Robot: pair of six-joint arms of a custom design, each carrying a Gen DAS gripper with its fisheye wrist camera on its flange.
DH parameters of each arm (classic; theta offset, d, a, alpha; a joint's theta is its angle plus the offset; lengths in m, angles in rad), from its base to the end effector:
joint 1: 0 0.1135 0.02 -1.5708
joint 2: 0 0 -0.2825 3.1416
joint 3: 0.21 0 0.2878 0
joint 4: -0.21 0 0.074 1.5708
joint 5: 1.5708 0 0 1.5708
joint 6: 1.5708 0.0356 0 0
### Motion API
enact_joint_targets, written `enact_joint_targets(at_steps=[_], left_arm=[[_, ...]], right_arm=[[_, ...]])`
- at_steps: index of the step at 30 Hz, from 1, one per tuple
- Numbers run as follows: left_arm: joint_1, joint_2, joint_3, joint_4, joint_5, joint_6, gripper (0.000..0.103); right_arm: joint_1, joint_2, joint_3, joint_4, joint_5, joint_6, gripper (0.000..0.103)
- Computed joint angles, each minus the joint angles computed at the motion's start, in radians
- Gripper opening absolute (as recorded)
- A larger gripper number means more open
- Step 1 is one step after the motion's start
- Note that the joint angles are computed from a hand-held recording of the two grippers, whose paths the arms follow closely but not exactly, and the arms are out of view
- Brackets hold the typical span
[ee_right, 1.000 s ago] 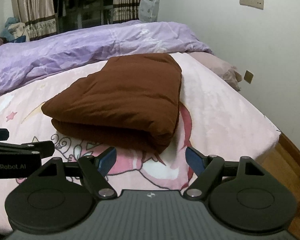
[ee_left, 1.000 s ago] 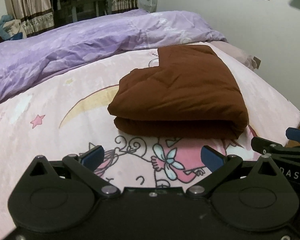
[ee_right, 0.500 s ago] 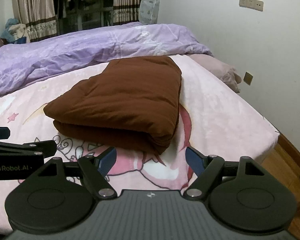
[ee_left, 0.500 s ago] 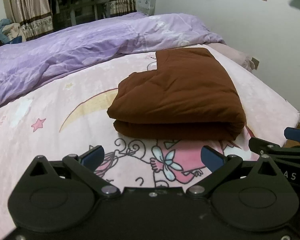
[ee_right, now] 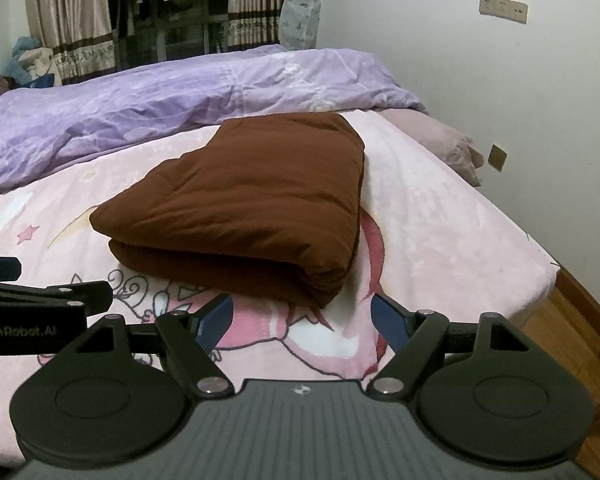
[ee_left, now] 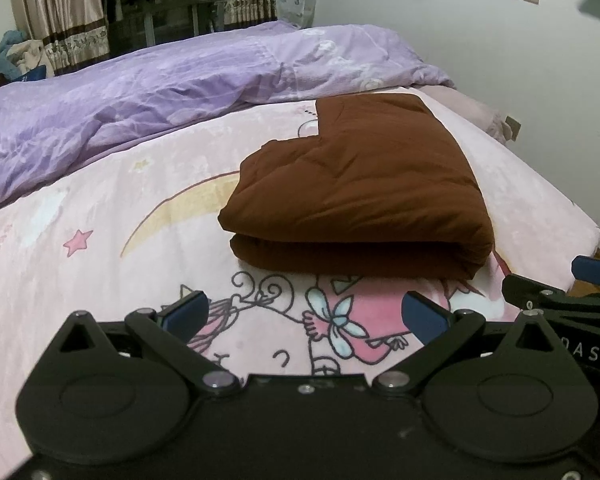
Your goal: Fold large clothes
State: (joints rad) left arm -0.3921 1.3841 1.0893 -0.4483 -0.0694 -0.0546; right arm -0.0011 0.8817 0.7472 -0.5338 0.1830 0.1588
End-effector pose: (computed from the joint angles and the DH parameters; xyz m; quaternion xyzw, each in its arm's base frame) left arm 0.3105 -0.1257 0.2926 0.1399 0.9044 -0.0580 0.3989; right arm 0.2129 -0.0067 0.2857 0.1113 0.8901 -0.0478 0.4394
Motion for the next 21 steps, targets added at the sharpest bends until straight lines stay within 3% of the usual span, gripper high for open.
enact_joint_targets(at_steps=[21], left_arm=[[-0.007,-0.006,-0.020,0.015,0.003,0.011,0.103]], right_arm=[[-0.009,0.006,-0.002,0.001,-0.009,-0.007,0.092]])
